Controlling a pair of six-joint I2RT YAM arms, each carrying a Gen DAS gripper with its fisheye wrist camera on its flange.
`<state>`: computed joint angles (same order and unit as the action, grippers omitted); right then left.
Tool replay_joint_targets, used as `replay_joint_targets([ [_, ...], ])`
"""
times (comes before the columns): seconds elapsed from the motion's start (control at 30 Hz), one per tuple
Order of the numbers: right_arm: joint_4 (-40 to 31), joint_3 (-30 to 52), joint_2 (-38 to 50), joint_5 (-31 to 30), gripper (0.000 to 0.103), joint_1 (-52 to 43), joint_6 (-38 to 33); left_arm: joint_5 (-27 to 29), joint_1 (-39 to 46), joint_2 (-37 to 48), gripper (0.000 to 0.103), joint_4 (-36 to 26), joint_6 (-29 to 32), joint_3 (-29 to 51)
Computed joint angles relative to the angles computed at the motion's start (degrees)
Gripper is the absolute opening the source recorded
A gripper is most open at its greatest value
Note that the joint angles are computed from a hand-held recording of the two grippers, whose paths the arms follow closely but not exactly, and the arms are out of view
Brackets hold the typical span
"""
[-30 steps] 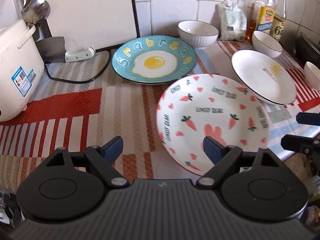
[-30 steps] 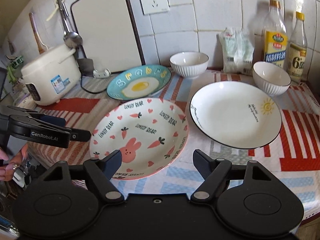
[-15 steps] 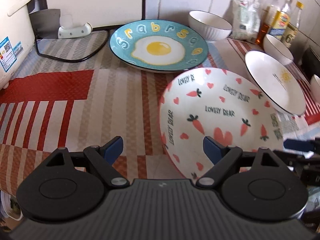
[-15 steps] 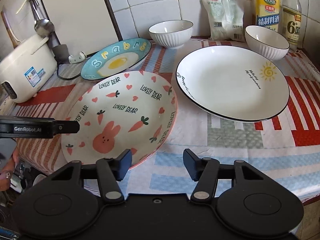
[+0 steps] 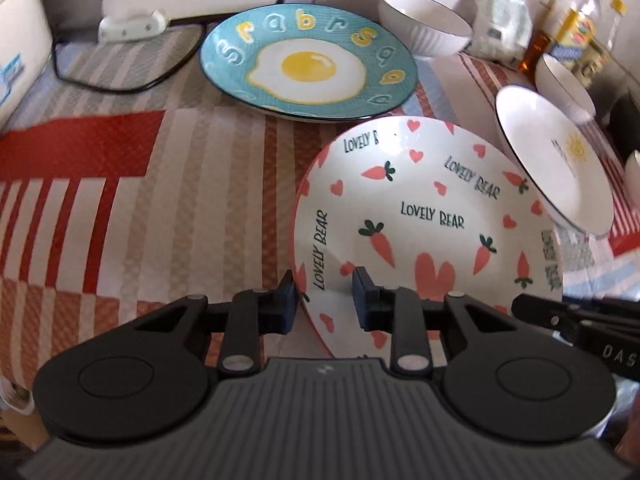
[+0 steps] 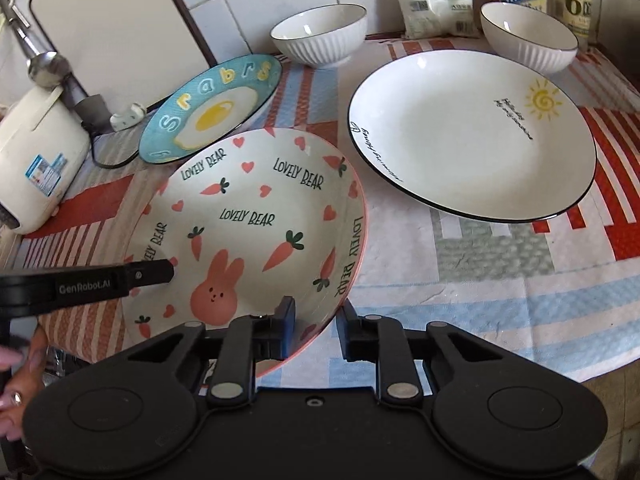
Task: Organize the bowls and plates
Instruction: 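Grip the pink-rimmed bunny plate rim with both tools and lift it, then carry the bunny plate with both tools over the white sun plate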
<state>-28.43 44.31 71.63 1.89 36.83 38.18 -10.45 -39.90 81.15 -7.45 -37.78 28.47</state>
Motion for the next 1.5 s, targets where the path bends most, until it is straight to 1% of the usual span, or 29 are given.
replay_joint_targets([
  [0.17, 2.2, -0.6, 1.2, -1.8, 0.025, -1.3, 4.4, -1.2, -0.6, 0.4, 0.031, 2.8, 0.5, -1.2],
  [0.27, 1.4, 0.1, 1.8, -0.8, 0.028, -0.3, 3.3, -3.2, -2.1, 0.5, 0.033, 5.2, -0.1, -2.5],
  [0.33, 0.3, 1.1, 2.3, -0.4, 0.028, 0.1, 2.2, -3.9, -2.7, 0.7, 0.033, 3.3, -0.9, -1.3],
  [0.4, -0.9, 2.0, 2.8, -1.4, 0.028, -0.6, 2.7, -4.4, -3.2, 1.0, 0.033, 0.6, -0.8, 0.4],
  [0.5, -2.2, 3.2, 3.1, -1.7, 0.027, -0.7, 2.5, -6.5, -4.1, -1.4, 0.031, 0.9, -2.6, -1.1],
  [0.6, -3.5, 4.0, 1.3, -4.9, 0.027, -2.1, 0.2, -7.5, -4.7, -3.7, 0.031, -2.0, -3.8, -0.4],
  [0.77, -7.2, 6.3, 0.2, -5.0, 0.027, -2.8, -1.3, -8.8, -8.5, -4.0, 0.031, -7.3, -3.1, 2.4],
  [0.9, -8.7, 6.8, -1.0, -5.3, 0.027, -3.9, -2.5, -7.6, -10.0, -6.0, 0.031, -9.6, -4.8, 2.7],
  [1.03, -10.3, 7.0, -3.1, -4.5, 0.027, -3.9, -3.5, -8.0, -11.8, -8.0, 0.031, -11.9, -6.0, 3.3],
  [1.07, -10.8, 7.0, -3.6, -4.2, 0.027, -3.7, -3.6, -8.5, -12.4, -8.3, 0.031, -12.9, -5.7, 3.9],
  [1.1, -11.2, 7.1, -4.5, -3.6, 0.027, -3.3, -4.1, -8.7, -12.9, -8.1, 0.03, -14.2, -6.7, 4.7],
  [1.13, -11.2, 7.0, -5.5, -4.0, 0.004, -3.2, -4.4, -7.2, -12.4, -8.8, 0.028, -14.5, -7.2, 4.8],
  [1.17, -10.3, 6.6, -6.9, -6.5, 0.003, -3.6, -5.8, -7.5, -13.3, -10.0, 0.026, -13.7, -7.0, 4.3],
  [1.2, -8.6, 6.3, -8.2, -10.0, 0.002, -3.6, -6.3, -13.2, -17.1, -10.1, 0.021, -13.1, -5.1, 4.3],
  [1.23, -8.0, 7.1, -8.3, -8.5, 0.001, -1.1, -5.5, -15.2, -18.4, -10.4, 0.02, -11.8, -2.8, 4.1],
  [1.27, -9.5, 9.6, -6.0, -2.7, 0.002, 3.0, -5.6, -12.8, -16.8, -10.2, 0.02, -11.7, -5.5, 4.6],
  [1.3, -7.3, 9.5, -4.7, -1.8, 0.001, 4.1, -5.1, -6.8, -12.3, -10.2, 0.014, -9.7, -9.4, 3.9],
  [1.33, -3.7, 8.0, -3.5, -4.4, 0.001, 2.7, -1.0, -4.2, -9.0, -9.4, 0.012, -7.8, -13.3, 2.9],
  [1.37, 0.5, 5.6, -2.8, -3.3, 0.001, 2.6, 1.2, -5.0, -7.9, -7.0, 0.012, -6.6, -13.3, 2.9],
  [1.4, 3.3, 4.2, -1.0, -0.2, 0.002, 3.6, 0.8, -7.7, -8.1, -4.6, 0.013, -5.1, -11.9, 2.6],
  [1.43, 2.9, 4.6, 2.4, 3.7, 0.002, 4.5, -0.4, -8.4, -7.7, -3.6, 0.013, -2.8, -11.0, 1.5],
  [1.47, 3.9, 3.7, 4.0, 3.1, 0.002, 3.7, 0.2, -7.7, -6.6, -3.7, 0.014, -0.1, -9.5, -0.1],
  [1.5, 4.7, 2.3, 3.9, 3.3, 0.002, 3.5, 1.2, -5.9, -4.8, -3.8, 0.015, 1.5, -8.0, -1.0],
])
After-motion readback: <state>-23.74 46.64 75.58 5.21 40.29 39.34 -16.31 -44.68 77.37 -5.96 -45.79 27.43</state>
